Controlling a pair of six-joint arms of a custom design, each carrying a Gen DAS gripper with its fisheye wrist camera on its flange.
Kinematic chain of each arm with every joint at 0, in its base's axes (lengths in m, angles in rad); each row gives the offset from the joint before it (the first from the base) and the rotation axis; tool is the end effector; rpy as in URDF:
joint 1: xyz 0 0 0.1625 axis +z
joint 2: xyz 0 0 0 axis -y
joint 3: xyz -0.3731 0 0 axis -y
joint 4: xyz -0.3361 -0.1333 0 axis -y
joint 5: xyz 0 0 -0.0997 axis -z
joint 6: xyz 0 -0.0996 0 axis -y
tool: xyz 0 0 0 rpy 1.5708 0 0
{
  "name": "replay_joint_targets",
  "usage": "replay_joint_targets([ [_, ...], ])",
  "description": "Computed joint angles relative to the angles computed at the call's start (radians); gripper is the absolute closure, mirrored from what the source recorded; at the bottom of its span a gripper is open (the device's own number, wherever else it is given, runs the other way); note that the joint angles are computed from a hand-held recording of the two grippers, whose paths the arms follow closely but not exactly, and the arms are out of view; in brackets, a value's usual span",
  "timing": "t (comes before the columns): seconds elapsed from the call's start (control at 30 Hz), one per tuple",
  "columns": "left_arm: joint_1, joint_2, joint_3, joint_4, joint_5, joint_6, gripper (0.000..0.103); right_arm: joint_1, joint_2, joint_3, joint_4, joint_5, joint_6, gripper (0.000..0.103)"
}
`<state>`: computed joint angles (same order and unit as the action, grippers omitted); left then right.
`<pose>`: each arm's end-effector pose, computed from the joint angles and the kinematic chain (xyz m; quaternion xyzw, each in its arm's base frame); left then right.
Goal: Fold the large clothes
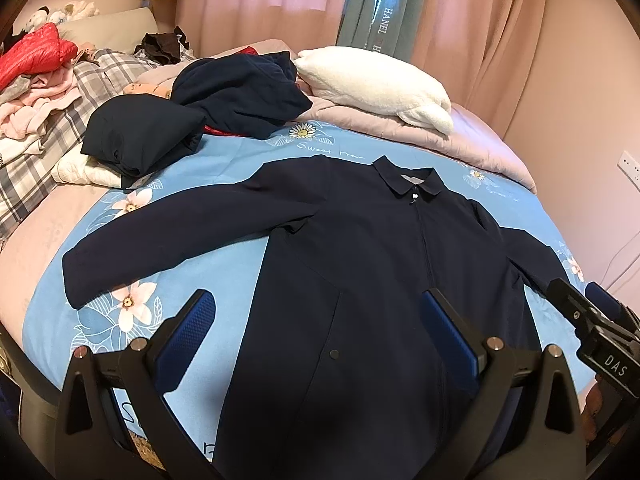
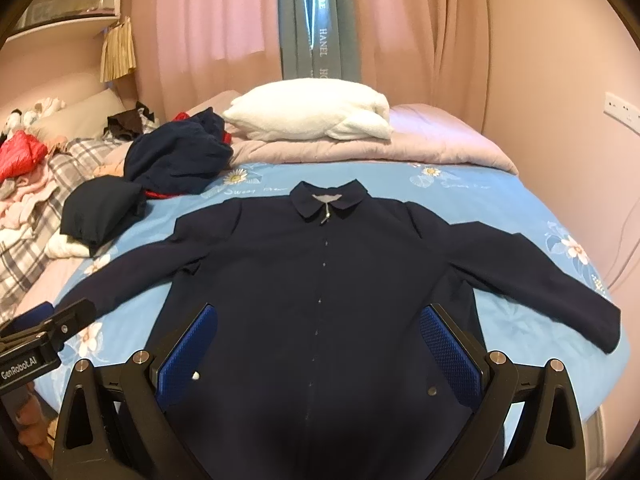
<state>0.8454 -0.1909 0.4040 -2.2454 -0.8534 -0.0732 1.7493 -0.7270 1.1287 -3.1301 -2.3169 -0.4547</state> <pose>-0.3936 -0.7436 0.1394 0.2160 0.8892 -0.3302 0.2316 0.1881 -0.6724 0.3410 0.0532 -0.8029 0.4625 0.3723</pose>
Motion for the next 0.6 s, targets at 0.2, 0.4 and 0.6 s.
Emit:
replay_joint_targets([
  [0.2, 0.001, 0.004, -0.009, 0.015, -0.005, 0.001, 0.001, -0.002, 0.0, -0.008, 0.003, -0.004, 0.006, 0.001],
  [0.4, 0.0, 0.002, -0.003, 0.015, -0.011, 0.004, 0.001, -0.004, -0.003, -0.005, 0.0, -0.005, 0.011, 0.001],
  [0.6, -0.001, -0.002, 0.006, 0.011, -0.013, 0.006, 0.001, -0.002, -0.007, 0.003, -0.007, -0.009, 0.014, 0.001],
])
